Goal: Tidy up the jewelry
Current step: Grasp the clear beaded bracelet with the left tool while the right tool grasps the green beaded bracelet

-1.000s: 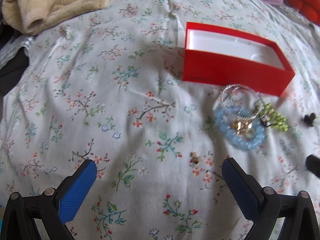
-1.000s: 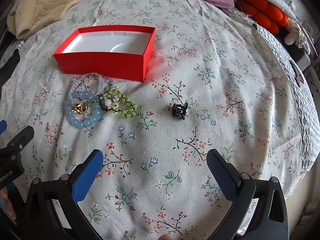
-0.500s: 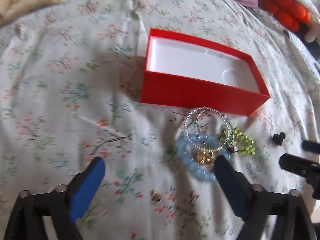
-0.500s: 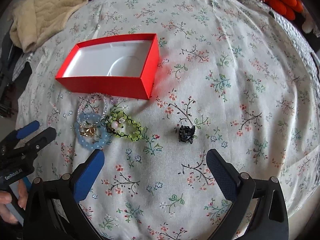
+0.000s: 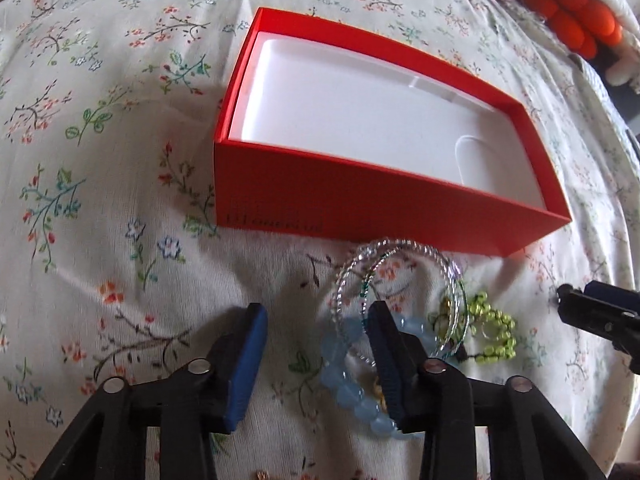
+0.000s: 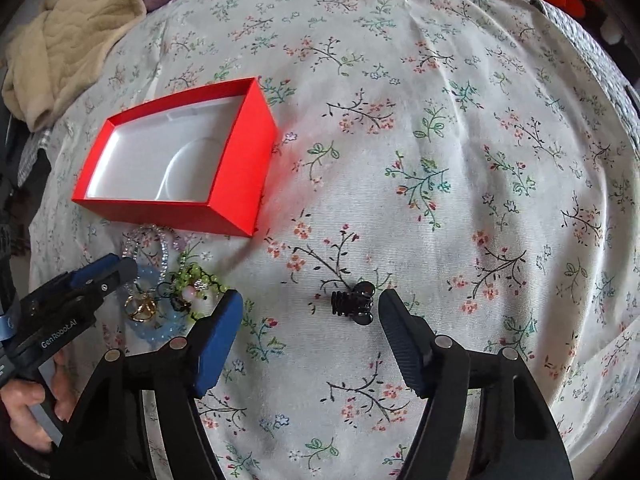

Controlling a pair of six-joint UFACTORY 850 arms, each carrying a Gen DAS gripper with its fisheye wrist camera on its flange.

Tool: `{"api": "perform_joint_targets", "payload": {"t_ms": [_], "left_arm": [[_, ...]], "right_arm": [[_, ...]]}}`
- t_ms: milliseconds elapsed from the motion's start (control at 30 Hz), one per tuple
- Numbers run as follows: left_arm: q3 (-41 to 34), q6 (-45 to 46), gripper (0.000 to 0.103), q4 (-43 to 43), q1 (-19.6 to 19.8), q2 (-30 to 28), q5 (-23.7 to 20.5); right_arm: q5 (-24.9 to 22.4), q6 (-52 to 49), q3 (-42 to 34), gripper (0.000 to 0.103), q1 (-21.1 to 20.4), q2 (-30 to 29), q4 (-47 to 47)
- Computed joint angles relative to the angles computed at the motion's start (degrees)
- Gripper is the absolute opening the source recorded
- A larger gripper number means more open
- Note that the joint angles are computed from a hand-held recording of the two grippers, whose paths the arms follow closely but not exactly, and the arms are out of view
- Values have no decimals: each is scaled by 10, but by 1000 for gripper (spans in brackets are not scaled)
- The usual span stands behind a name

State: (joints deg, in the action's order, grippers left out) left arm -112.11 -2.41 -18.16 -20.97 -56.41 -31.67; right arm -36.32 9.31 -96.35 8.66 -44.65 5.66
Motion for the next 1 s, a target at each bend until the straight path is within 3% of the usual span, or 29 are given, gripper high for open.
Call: {"api": "perform_joint_targets", "payload": {"t_ms": [67, 133, 233, 700, 933, 1000], "left_arm": [[-9, 11, 31, -11, 0, -5, -6], [-17, 27, 13, -22, 1, -10, -14], [-21, 39, 1, -19, 0, -9, -17], [90, 14, 0, 8, 20, 71, 29], [106, -66, 1, 103, 28, 78, 40], [99, -79, 5, 114, 29, 69, 36]], "right_arm": [[-5, 6, -3, 73, -1, -4, -7], [-7, 3, -4, 73, -2, -5, -5], [-5, -2, 6, 73, -3, 2, -5], [11, -77, 24, 73, 6, 19, 66], [-7, -89, -17, 41, 15, -20, 81], [-12, -81, -29, 37, 21, -33, 64]]}}
